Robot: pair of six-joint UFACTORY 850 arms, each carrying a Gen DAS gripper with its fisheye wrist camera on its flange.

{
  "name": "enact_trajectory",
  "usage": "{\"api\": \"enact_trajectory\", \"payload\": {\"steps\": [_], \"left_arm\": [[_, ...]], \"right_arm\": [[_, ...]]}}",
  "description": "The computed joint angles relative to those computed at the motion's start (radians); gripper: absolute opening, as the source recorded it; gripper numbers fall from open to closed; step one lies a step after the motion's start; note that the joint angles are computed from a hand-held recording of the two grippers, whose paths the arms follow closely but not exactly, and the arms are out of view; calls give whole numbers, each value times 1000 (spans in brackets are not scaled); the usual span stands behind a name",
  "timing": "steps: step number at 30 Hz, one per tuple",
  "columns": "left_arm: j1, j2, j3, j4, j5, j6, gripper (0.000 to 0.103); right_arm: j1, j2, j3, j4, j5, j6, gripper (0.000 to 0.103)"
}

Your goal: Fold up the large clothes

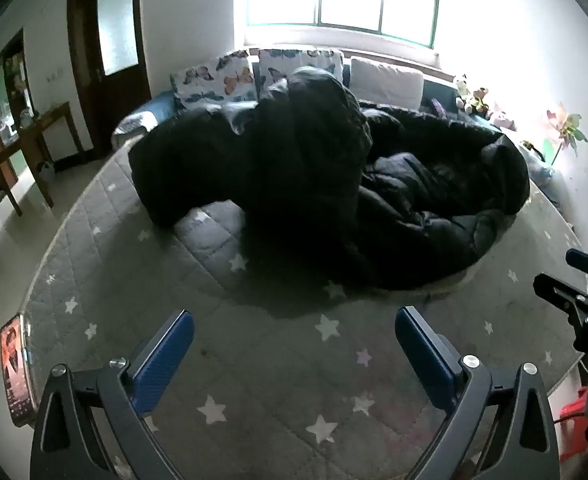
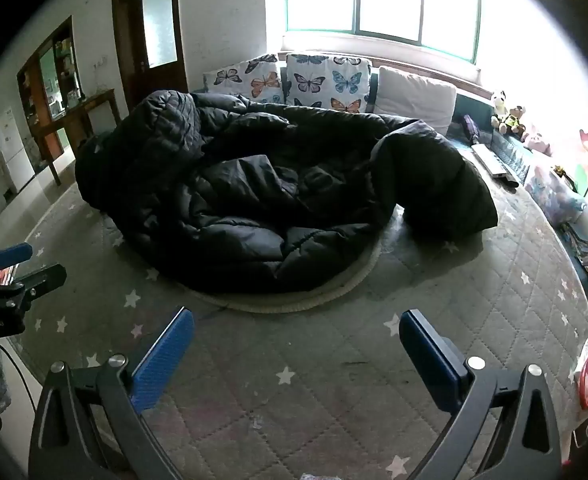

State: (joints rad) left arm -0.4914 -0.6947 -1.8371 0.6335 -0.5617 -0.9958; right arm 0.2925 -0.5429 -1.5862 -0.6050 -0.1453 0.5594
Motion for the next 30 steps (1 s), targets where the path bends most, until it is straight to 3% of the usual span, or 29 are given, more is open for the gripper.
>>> {"api": "enact_trajectory", "payload": {"steps": [5, 7, 30], "left_arm": [[8, 10, 16, -77, 10, 65, 102], [3, -28, -34, -81, -22, 92, 102], [-4, -43, -62, -52, -58, 88, 102]], "right_arm": [[1, -1, -2, 32, -4, -31, 103], [2, -1, -2, 42, -4, -42, 103], [6, -8, -6, 77, -1, -82, 103]]}}
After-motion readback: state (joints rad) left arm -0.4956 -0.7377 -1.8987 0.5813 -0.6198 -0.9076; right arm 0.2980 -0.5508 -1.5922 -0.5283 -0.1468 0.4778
